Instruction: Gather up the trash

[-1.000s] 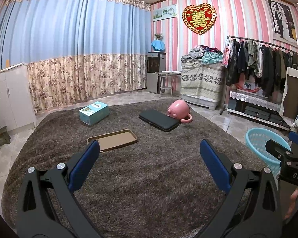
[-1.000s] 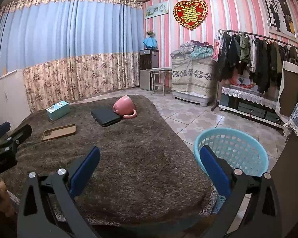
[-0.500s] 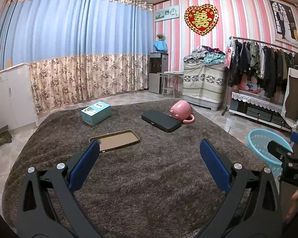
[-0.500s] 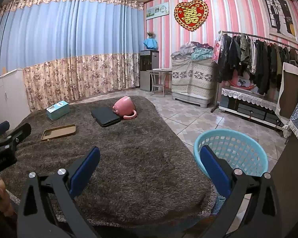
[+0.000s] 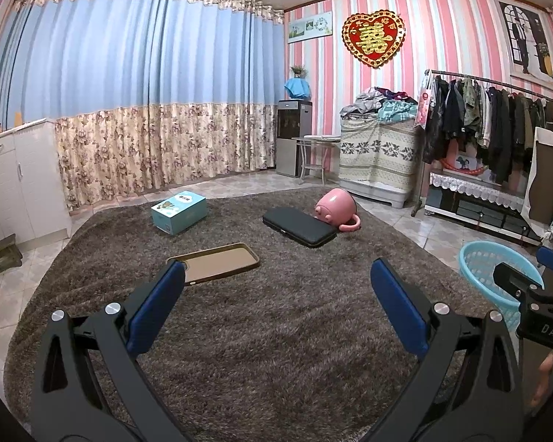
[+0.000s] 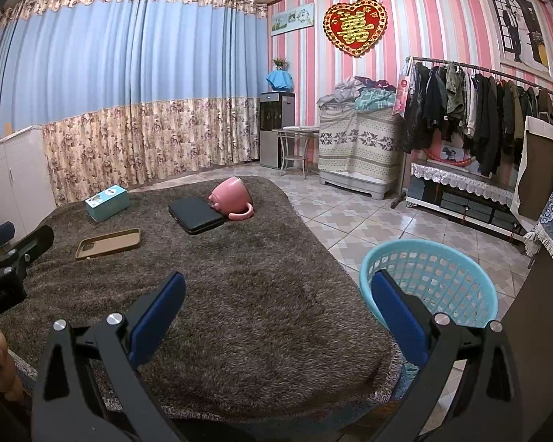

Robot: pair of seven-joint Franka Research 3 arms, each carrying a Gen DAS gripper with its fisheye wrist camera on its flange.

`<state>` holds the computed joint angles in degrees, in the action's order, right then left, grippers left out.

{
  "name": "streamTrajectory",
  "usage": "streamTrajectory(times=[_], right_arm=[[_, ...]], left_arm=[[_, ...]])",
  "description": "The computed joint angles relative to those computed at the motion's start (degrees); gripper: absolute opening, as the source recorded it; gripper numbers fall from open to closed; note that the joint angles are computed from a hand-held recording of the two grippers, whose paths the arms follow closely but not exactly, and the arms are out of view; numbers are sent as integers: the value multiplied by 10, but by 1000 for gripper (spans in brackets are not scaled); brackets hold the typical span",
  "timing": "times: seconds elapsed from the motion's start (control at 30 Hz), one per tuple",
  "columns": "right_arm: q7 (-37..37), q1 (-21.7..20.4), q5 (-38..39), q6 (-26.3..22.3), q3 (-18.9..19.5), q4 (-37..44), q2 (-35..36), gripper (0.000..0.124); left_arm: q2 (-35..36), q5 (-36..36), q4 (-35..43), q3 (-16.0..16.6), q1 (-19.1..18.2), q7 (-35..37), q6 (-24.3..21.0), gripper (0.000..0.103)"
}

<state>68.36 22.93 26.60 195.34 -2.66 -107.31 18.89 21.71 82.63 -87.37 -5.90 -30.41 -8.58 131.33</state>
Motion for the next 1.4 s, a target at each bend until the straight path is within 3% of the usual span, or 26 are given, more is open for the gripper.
streamTrajectory(times=[0.47, 0.67, 1.4], right_arm=[[-1, 2, 1, 0, -1, 1, 1, 99], [5, -19, -11, 3, 18, -1, 0, 99], [3, -8, -5, 4, 10, 0, 2, 99]], left_arm=[[-1, 1, -1, 0, -1, -3, -1, 98], [-1, 2, -1, 0, -1, -3, -1, 98], [-1, 1, -2, -1, 0, -2, -1, 98]])
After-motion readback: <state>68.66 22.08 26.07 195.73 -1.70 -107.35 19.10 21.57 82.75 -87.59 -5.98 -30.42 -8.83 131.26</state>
